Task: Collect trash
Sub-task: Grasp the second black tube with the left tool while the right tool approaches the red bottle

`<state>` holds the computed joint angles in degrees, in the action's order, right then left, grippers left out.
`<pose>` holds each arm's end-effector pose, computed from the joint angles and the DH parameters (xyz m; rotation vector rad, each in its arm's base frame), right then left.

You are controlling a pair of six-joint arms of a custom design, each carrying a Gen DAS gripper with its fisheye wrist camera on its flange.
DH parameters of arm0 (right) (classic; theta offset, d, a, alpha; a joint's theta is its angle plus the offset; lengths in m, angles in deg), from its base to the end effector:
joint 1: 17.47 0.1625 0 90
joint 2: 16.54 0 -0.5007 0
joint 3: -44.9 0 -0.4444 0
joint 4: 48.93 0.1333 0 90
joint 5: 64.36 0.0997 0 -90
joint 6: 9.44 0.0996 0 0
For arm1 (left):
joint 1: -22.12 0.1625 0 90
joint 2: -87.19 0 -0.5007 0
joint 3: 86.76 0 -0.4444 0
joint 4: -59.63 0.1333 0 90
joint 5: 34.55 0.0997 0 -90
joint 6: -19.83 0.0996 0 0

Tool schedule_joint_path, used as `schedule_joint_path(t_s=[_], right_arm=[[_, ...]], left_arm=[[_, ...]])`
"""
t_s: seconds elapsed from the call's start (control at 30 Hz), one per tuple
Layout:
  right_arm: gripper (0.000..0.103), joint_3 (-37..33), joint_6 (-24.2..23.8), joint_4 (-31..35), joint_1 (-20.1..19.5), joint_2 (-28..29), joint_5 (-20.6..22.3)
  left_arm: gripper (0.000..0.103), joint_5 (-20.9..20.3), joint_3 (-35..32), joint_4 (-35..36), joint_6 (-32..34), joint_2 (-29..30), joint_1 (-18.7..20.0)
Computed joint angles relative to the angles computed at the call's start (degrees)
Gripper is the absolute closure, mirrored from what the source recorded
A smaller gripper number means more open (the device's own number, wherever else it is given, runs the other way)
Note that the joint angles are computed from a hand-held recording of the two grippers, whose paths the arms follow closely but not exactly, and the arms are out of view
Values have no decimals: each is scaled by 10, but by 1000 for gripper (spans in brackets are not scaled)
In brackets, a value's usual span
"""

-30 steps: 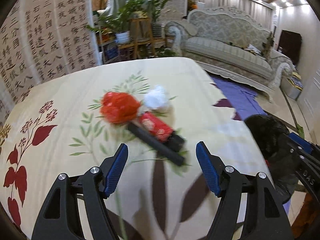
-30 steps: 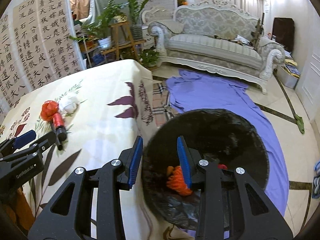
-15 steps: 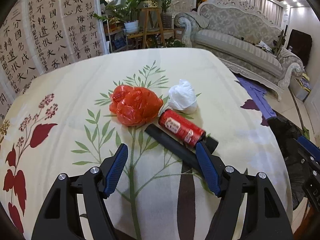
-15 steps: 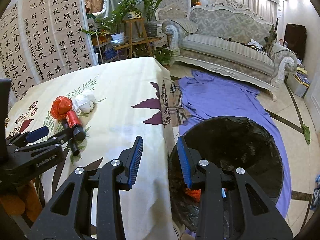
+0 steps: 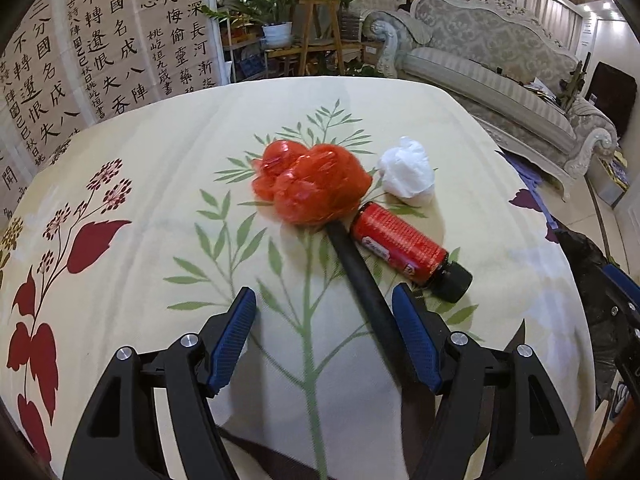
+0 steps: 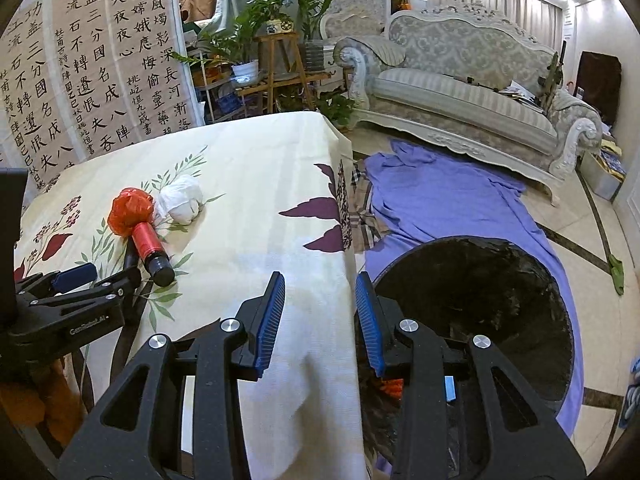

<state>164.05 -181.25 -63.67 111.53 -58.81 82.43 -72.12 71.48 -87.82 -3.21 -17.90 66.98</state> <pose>0.2961 -0.2862 -0.0283 0.3033 -2.2236 0.9869 -0.0205 -0.3198 0.2372 0.4036 2.2910 -0.7142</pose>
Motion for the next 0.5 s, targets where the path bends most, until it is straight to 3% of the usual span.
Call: schedule_joint_path(t_s=[0.1,0.17,0.4,0.5], right_arm=[[67,-2,1,3,0,2,-3],[67,-3,1,6,3,4,-4],[67,-11,-2,13,9,10,-6],[67,-17,-1,18,10,15,-9]], left_arm=[[35,-5,0,-6,13,3,1],[40,-4,4,-10,20,2,-4],[87,1,20,-20,61,-17,-19],[89,-7,23,-26,74,-28,-16]])
